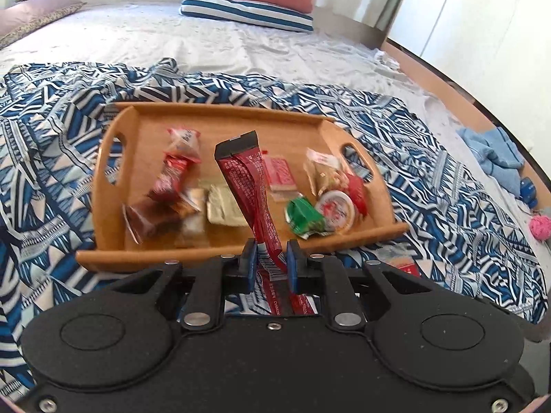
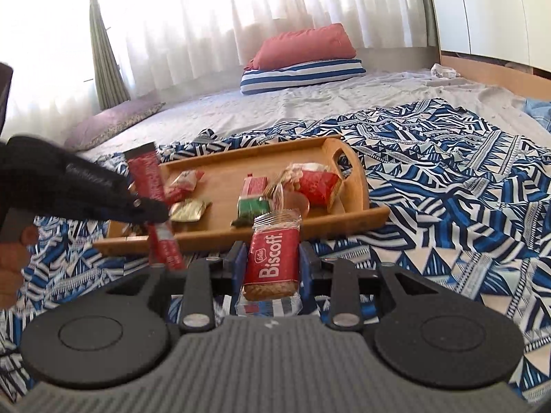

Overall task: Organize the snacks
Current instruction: 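Carry the Biscoff packet and red stick packet over the wooden tray with both tools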

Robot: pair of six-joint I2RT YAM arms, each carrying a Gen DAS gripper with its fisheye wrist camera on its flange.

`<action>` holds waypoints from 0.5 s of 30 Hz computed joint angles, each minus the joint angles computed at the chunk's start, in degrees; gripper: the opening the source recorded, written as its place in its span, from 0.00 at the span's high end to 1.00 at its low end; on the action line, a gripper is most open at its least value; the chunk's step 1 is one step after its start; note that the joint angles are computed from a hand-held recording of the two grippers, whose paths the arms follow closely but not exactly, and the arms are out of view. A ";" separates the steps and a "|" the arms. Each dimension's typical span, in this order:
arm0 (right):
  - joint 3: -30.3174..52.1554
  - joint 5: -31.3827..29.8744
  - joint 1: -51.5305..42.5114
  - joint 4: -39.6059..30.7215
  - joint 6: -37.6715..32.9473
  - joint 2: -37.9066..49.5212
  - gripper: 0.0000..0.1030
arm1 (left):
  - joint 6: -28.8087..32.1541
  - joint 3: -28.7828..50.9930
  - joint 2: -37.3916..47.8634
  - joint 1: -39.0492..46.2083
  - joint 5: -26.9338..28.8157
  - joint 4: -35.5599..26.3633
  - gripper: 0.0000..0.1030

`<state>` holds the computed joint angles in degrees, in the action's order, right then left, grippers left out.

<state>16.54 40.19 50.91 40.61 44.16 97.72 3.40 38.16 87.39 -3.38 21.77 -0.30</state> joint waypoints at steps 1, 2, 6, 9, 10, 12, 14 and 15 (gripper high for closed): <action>0.20 -0.82 -0.97 0.01 -0.46 -0.38 0.65 | 0.02 0.57 0.34 0.29 0.04 -0.16 0.84; 0.56 -1.61 -1.98 0.10 -0.94 -0.48 0.65 | 0.09 1.05 0.60 0.48 -0.02 -0.26 0.84; 2.65 -4.62 -5.78 -0.04 -3.30 -0.28 0.65 | 0.52 3.06 1.87 0.72 -0.89 -0.40 0.84; 4.40 -6.57 -8.15 -0.60 -5.30 -0.34 0.65 | 0.67 4.83 3.31 0.86 -1.71 -0.26 0.84; 5.06 -7.09 -8.88 -0.99 -5.99 -0.45 0.65 | 0.56 5.61 3.93 1.03 -1.84 -0.31 0.84; 6.42 -8.59 -10.55 -1.51 -7.32 -0.38 0.65 | 0.52 7.12 5.21 1.46 -2.09 -0.31 0.84; 8.06 -9.87 -12.06 -2.48 -8.45 -0.11 0.65 | 0.67 8.62 6.36 1.56 -3.02 -0.01 0.84; 8.90 -10.35 -12.79 -2.90 -9.06 0.15 0.65 | 0.85 9.40 7.01 1.56 -3.46 0.24 0.84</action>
<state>25.43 29.85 38.12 37.71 35.09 97.87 4.25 47.56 94.40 -1.82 18.31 -0.05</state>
